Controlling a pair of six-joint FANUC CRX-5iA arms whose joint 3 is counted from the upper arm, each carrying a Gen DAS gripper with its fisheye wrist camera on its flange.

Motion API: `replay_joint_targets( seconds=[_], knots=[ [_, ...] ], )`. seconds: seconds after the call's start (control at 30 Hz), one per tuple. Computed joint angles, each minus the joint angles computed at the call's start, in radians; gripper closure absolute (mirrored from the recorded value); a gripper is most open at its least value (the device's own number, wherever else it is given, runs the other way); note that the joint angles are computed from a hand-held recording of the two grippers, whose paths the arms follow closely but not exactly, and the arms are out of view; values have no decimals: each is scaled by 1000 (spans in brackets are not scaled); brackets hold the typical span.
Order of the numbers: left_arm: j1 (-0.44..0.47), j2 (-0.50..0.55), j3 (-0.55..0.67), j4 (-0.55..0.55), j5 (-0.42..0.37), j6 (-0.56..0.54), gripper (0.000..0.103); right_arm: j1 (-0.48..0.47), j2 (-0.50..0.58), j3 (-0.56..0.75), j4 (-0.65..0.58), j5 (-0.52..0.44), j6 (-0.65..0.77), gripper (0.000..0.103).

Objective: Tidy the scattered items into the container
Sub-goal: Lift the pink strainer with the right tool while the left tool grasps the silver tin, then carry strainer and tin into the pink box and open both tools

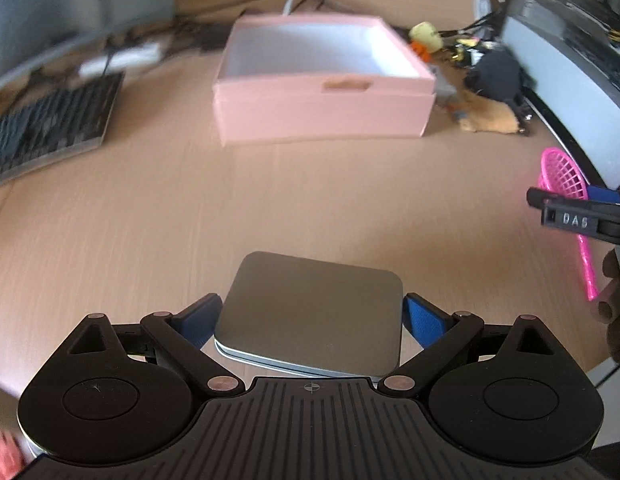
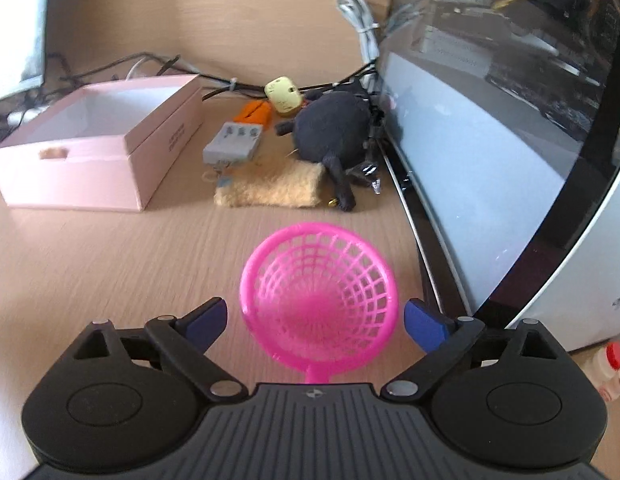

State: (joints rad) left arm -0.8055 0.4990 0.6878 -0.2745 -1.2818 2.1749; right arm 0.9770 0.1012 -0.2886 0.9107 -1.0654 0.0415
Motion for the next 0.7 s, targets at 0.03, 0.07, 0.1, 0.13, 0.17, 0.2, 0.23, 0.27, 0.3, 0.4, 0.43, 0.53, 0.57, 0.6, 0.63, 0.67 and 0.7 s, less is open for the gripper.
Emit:
replay_joint_targets(
  seconds=[0.03,0.07,0.1,0.13,0.17,0.2,0.23,0.27,0.3,0.4,0.43,0.53,0.57,0.6,0.63,0.67,0.7],
  knots=[
    [4,-3,-7,13,-3,13,4,0,-1,2,-5,3,-1,9],
    [3,-9,-18,11,-2,26,4,1,-5,1,-8,8,-3,20],
    [-4,-14,-20,-5,-8,35,4,1,-16,-6,-14,33,15,23],
    [-11,-16,-20,-22,-13,41,4,4,-22,-9,-17,50,34,23],
    [-16,-19,-20,-32,-15,45,4,11,-24,-12,-7,53,43,23],
    [-19,-20,-21,-36,-14,48,4,19,-27,-19,9,60,54,23],
    [-21,-25,-24,-43,-12,51,4,27,-31,-25,23,69,65,23],
    [-24,-27,-24,-51,-11,53,4,35,-34,-28,34,75,73,23],
    [-26,-31,-28,-58,-9,53,4,43,-38,-29,40,85,81,23],
    [-26,-34,-31,-58,-4,47,4,64,-48,-11,5,123,128,23],
    [-24,-34,-32,-54,0,41,4,70,-50,-2,-9,136,145,23],
    [-16,-37,-43,-42,14,17,4,89,-52,25,-33,159,175,23],
    [-13,-38,-47,-37,19,9,4,94,-50,36,-40,162,182,23],
    [-9,-40,-51,-31,25,0,4,99,-50,46,-45,165,187,23],
    [-4,-43,-58,-23,36,-12,4,103,-49,56,-49,169,190,22],
    [2,-47,-67,-15,48,-25,4,107,-46,65,-49,172,190,22],
    [6,-50,-75,-7,60,-35,4,112,-42,75,-45,171,189,22]
  ],
)
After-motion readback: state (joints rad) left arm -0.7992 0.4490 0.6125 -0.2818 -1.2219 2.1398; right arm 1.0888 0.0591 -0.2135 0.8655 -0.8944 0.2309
